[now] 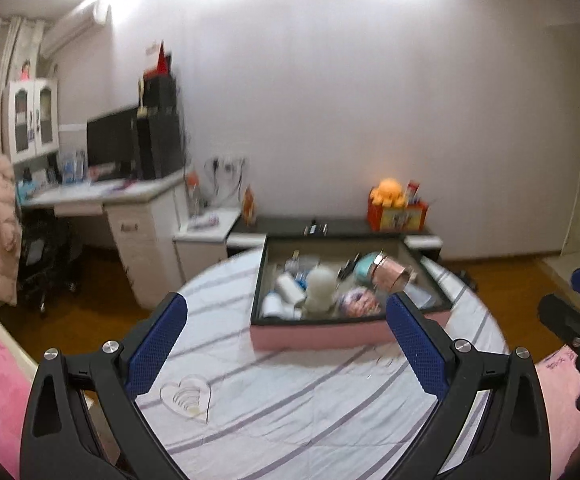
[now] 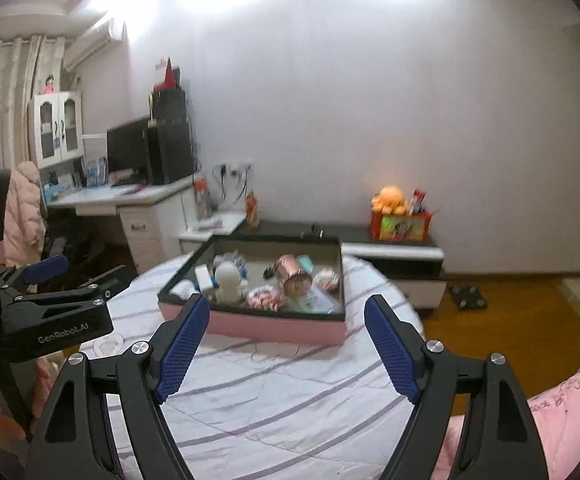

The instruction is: Organize rigid objects

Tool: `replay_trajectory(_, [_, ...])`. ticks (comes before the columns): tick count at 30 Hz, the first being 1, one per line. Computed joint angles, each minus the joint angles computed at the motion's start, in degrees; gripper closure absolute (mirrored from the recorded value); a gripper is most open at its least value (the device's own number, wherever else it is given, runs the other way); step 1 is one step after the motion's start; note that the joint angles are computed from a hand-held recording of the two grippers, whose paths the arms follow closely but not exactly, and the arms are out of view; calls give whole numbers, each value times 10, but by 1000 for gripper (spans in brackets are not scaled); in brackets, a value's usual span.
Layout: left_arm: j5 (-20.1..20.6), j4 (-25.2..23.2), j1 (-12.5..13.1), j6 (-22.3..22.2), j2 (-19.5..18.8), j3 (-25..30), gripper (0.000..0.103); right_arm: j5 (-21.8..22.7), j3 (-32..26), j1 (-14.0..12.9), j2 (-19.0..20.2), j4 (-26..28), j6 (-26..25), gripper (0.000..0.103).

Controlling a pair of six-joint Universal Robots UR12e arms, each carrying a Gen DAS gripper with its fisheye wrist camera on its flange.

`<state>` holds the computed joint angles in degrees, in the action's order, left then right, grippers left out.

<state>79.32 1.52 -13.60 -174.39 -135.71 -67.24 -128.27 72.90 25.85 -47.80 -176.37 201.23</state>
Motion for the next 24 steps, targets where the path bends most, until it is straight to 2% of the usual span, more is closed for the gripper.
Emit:
replay_trajectory(3, [7, 56, -2, 12, 4, -18, 2, -26, 2, 8, 4, -36, -7, 22])
replay_trajectory(7, [-20, 119, 2, 14, 6, -37, 1, -84, -6, 18, 20, -85, -34, 22])
replay_trajectory(10, [-4, 159, -2, 19, 4, -45, 1, -109, -13, 23, 34, -132, -68, 22])
replay_trajectory(14, [-31, 178, 3, 6, 3, -54, 0, -132, -21, 28, 47, -161, -90, 22])
replay_trajectory(17, [-29, 204, 2, -7, -1, -58, 0, -140, -24, 30, 53, -181, -99, 22])
replay_trajectory(19, [-20, 222, 0, -1, -4, -61, 0, -169, -37, 34, 65, -196, -117, 22])
replay_trajectory(22, [-22, 222, 0, 3, -4, -63, 0, -178, -47, 38, 77, -233, -147, 22])
replay_trajectory(24, [-23, 223, 1, -5, -6, -64, 0, -177, -51, 38, 80, -239, -155, 22])
